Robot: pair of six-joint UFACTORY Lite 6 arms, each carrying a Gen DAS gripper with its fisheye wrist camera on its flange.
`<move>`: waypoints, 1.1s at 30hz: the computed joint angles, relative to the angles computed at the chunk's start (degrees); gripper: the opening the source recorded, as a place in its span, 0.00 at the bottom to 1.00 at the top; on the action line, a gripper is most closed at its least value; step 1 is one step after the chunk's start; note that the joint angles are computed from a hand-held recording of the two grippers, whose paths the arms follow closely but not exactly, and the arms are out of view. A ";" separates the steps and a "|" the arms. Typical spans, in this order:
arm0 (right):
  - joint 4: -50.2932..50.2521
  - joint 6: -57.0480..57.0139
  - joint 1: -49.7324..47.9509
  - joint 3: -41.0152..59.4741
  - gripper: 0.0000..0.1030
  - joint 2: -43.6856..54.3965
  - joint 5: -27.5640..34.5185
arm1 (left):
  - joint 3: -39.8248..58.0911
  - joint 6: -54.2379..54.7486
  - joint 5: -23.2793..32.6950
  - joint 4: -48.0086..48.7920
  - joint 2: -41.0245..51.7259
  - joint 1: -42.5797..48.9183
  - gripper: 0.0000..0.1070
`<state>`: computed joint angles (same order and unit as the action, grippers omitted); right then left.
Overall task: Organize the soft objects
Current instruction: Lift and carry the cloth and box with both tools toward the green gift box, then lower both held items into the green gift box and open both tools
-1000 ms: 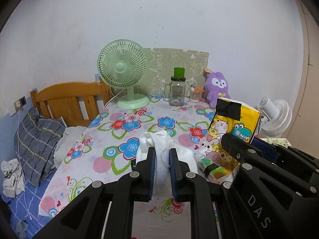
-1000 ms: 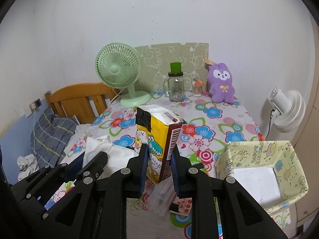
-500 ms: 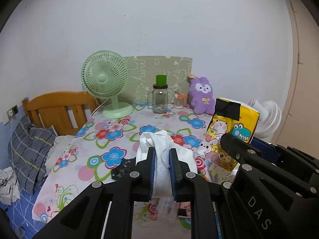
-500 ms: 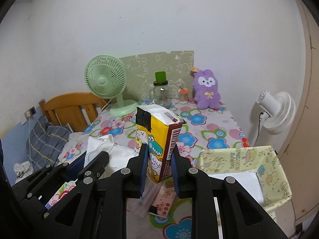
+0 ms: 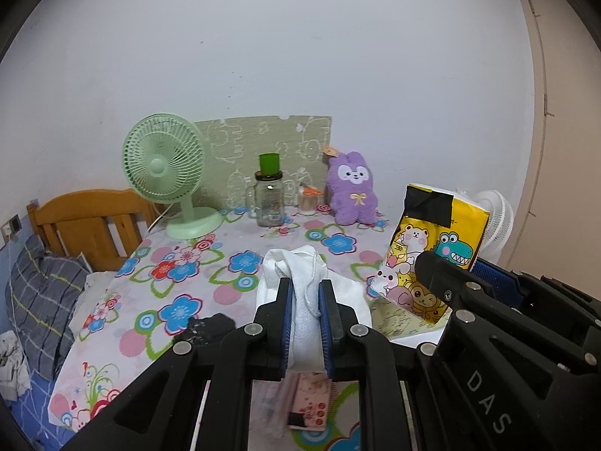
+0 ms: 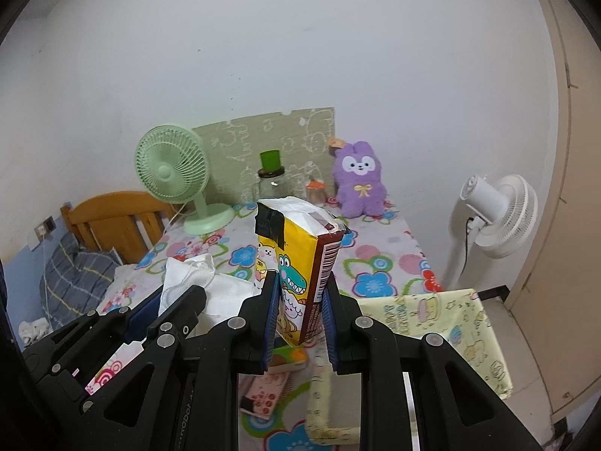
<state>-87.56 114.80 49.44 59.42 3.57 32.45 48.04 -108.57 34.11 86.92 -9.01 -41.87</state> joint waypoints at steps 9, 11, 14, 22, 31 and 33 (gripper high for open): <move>-0.79 -1.04 -4.41 -4.21 0.24 -4.10 -1.10 | 6.54 -2.24 0.08 1.30 7.54 -3.02 0.10; -0.99 -0.97 -5.10 -5.61 0.24 -5.26 -1.08 | 7.75 -2.70 -0.36 1.58 9.05 -3.37 0.10; -1.09 -1.09 -6.67 -6.78 0.24 -5.91 -1.69 | 9.81 -3.38 -1.13 1.76 11.83 -3.72 0.10; -3.42 1.02 -11.88 -10.08 0.24 -6.86 -4.94 | 14.59 -3.49 -2.56 1.71 18.30 -5.06 0.10; -7.82 6.08 -18.29 -12.53 0.24 -4.99 -9.24 | 20.75 -0.13 -5.28 -1.20 26.15 -5.86 0.10; -9.20 7.55 -19.60 -12.86 0.24 -4.15 -10.15 | 22.67 1.30 -6.09 -2.49 28.39 -5.76 0.11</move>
